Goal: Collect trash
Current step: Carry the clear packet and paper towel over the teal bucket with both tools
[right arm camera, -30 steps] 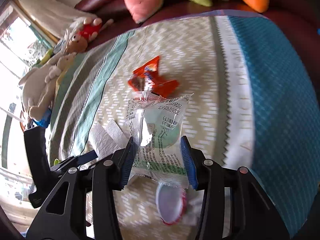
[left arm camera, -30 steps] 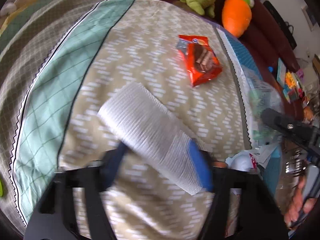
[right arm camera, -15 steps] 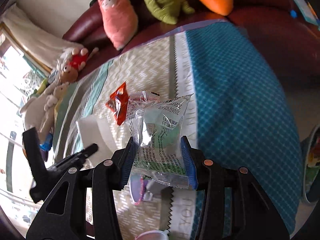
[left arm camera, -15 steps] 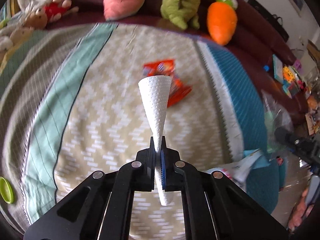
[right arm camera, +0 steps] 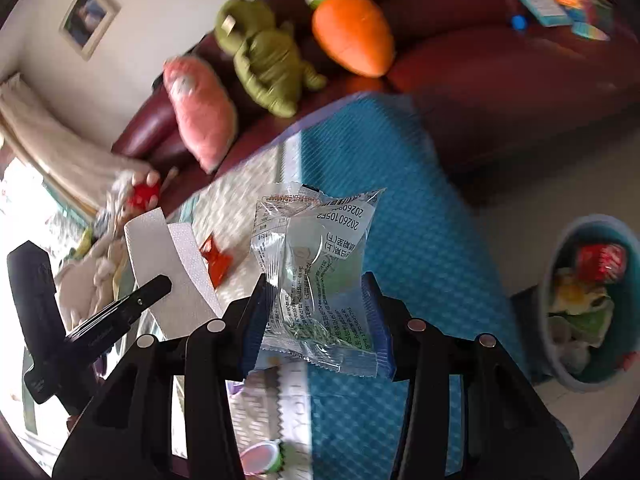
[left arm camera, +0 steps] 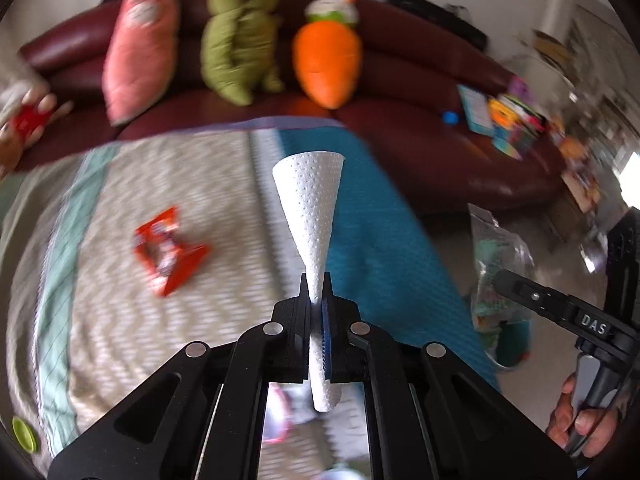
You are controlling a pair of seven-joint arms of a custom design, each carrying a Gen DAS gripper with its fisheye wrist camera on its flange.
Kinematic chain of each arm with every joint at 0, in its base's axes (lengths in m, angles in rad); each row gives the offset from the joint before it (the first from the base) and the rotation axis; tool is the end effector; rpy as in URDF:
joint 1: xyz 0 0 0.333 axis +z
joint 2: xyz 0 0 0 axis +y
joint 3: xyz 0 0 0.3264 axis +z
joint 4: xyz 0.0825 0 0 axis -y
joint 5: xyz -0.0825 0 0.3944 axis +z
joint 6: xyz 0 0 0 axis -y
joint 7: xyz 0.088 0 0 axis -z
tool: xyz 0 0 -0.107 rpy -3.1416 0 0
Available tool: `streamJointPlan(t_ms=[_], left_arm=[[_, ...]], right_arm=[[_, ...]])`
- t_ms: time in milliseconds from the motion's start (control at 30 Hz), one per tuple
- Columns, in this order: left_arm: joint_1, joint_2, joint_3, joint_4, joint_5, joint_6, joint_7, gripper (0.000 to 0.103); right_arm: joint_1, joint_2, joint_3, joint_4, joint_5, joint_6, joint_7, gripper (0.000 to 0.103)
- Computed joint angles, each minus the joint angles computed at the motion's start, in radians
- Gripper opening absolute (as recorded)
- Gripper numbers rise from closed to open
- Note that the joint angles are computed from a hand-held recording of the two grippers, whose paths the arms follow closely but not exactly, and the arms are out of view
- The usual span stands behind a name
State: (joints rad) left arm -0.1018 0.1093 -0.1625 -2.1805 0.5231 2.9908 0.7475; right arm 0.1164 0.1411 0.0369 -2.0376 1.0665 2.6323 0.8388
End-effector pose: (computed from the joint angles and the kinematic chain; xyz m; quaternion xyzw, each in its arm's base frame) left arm 0.5692 -0.1886 0.4201 -0.6862 0.6354 -0.2967 0.1932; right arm 0.6133 0.0722 0.4189 -0.6626 0.6371 -0.0061 0.3938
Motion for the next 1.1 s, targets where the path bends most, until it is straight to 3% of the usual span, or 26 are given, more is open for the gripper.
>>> streamJointPlan(t_ms=[400,633,1100], left_arm=[[-0.110,0.209,-0.117,0.266,-0.085,-0.096,0.172,0.005],[-0.177,0.371,-0.168,0.455,-0.142,-0.204,0.277,0.005],[-0.302,0.736,-0.203,0.920,-0.265,-0.412,0.478,0.005]], right_arm=[[-0.111,-0.129,-0.103,-0.156,0.143,0.033,-0.116,0.044],[-0.191,-0.138,-0.163,-0.206,0.203,0.043,-0.138,0.044],[-0.290,-0.051,-0.180,-0.178,0.105,0.053,-0.030,0.044]])
